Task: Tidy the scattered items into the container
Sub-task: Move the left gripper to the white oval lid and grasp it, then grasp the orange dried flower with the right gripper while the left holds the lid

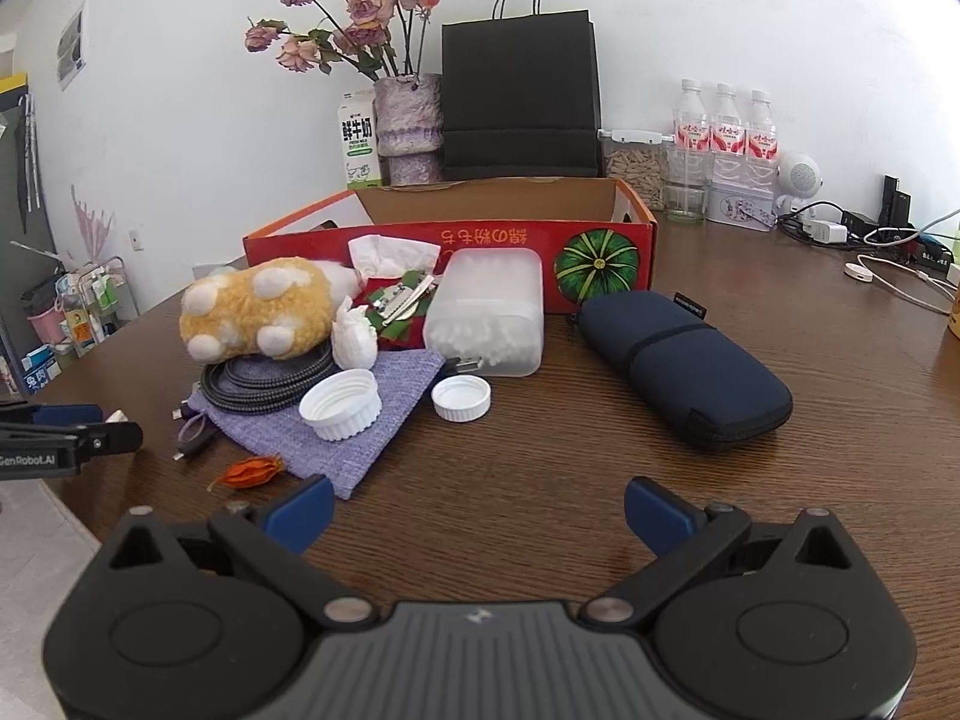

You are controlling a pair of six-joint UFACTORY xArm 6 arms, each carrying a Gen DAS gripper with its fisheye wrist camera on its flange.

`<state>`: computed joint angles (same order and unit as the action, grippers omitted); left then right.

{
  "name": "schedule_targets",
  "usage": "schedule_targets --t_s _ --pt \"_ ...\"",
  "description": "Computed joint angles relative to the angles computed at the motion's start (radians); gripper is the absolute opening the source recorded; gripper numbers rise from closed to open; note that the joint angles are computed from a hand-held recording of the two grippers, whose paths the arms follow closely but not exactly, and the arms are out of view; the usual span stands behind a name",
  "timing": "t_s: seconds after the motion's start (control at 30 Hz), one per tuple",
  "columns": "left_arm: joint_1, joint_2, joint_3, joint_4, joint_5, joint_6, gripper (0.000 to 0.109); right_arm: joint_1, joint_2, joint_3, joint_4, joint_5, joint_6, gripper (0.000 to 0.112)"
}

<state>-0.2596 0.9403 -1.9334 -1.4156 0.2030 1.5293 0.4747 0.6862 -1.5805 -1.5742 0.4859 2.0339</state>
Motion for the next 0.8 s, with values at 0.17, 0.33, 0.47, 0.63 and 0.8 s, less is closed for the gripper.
schedule_targets --t_s 0.17,0.33,0.47,0.63,0.8 --pt "0.007 -0.008 0.006 -0.035 0.011 0.009 0.029 0.013 0.052 -0.084 0.010 -0.037 -0.050 0.103" --pt "0.016 -0.014 0.010 -0.064 0.026 0.015 0.029 0.033 0.124 -0.192 0.076 -0.066 -0.178 0.103" --pt "0.027 -0.029 0.023 -0.121 0.036 0.061 0.029 0.048 0.172 -0.266 0.119 -0.061 -0.260 0.103" --pt "0.045 -0.059 0.051 -0.209 0.048 0.141 0.029 0.058 0.224 -0.341 0.161 -0.060 -0.334 0.091" --pt "0.060 -0.075 0.068 -0.261 0.068 0.182 0.029 0.068 0.267 -0.400 0.191 -0.051 -0.411 0.084"
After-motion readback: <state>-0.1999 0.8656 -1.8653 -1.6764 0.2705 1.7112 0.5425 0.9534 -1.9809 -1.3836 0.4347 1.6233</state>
